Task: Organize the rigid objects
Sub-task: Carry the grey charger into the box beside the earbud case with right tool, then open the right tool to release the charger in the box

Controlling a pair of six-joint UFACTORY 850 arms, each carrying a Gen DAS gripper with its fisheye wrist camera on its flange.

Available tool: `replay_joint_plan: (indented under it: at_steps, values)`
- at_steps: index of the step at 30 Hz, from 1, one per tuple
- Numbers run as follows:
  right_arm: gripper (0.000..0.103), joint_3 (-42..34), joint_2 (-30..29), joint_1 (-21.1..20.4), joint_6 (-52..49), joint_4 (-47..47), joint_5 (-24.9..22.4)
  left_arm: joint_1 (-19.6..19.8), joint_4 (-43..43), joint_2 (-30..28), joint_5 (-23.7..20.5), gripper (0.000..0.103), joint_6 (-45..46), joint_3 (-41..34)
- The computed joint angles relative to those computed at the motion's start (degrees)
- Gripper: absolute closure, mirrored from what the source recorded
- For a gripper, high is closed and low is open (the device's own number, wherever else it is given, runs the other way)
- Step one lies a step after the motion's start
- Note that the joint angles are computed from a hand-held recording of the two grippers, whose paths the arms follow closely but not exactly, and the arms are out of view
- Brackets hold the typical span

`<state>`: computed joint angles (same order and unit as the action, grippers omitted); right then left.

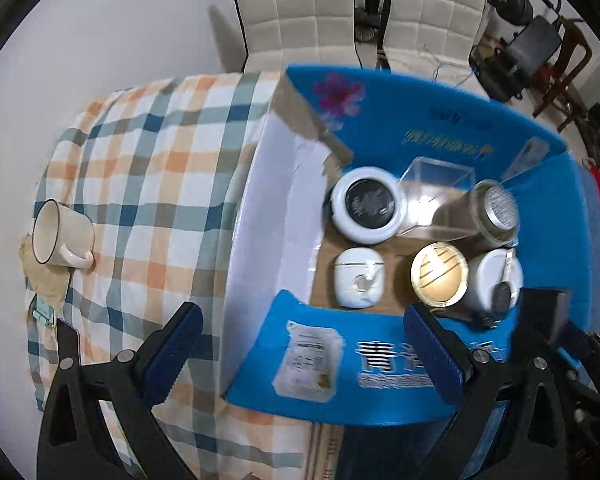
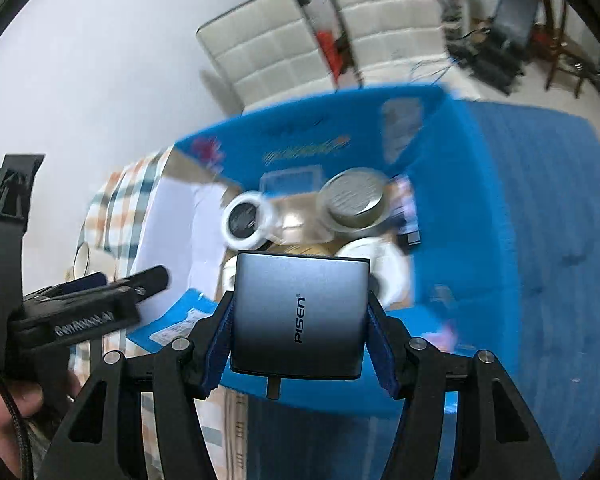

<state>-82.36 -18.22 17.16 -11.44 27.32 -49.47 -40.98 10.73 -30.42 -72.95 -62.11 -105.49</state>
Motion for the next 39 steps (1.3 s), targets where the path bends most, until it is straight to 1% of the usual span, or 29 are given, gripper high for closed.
replay_joint_plan:
  at_steps: [3, 5, 6, 10, 12, 13, 15, 20, 26, 30, 35, 37, 39]
  values:
    - [0.041, -0.64, -3.38, 0.57, -4.17, 5.37, -1.46, 0.50, -0.48, 0.48, 0.71, 0.000, 1.06, 2.07]
    - [0.041, -1.00, -5.24, 1.18, -6.20, 8.00, -1.95, 0.52, 0.81, -0.09, -1.01, 0.000, 1.03, 1.96]
    - [0.041, -1.08, -6.02, 1.36, -6.86, 9.01, -2.11, 0.65, 1.05, -0.09, -1.20, 0.000, 1.22, 2.22]
    - [0.041, -1.55, -8.67, 1.39, -8.71, 12.88, -3.82, 1.79, -0.30, 0.85, 0.22, 0.000, 1.36, 4.68]
    - [0.041, -2.34, -10.38, 1.28, -9.34, 14.37, -5.34, 1.95, -0.10, 0.77, -0.11, 0.000, 1.42, 4.97]
    - [0.041, -2.97, -11.33, 1.41, -8.88, 14.45, -6.16, 2.03, 0.01, 0.72, -0.26, 0.000, 1.52, 5.06]
    - [0.041, -3.39, -12.15, 1.80, -7.31, 12.84, -6.07, 2.19, -0.07, 0.74, -0.30, 0.000, 1.63, 5.46]
    - [0.041, -4.98, -14.10, 1.70, -5.96, 12.42, -7.97, 2.82, -2.13, 1.13, 1.37, 0.000, 1.93, 6.92]
    - [0.040, -7.73, -16.28, 2.11, -3.90, 10.88, -9.92, 2.89, -2.36, 1.20, 1.52, 0.000, 1.58, 7.35]
    - [0.039, -7.98, -16.07, 2.06, -2.62, 9.31, -10.65, 2.74, -2.15, 1.28, 1.42, 0.000, 1.50, 7.36]
    - [0.030, -7.41, -14.45, 1.88, -0.56, 6.37, -12.07, 2.17, -2.02, 1.37, 1.49, 0.000, 1.18, 7.02]
    - [0.030, -7.18, -13.70, 1.54, -0.13, 5.67, -13.01, 1.99, -2.24, 1.37, 1.43, 0.000, 1.05, 6.90]
    - [0.030, -6.67, -12.18, 1.21, 0.41, 4.03, -12.73, 1.73, -2.39, 1.52, 1.70, 0.000, 0.79, 6.74]
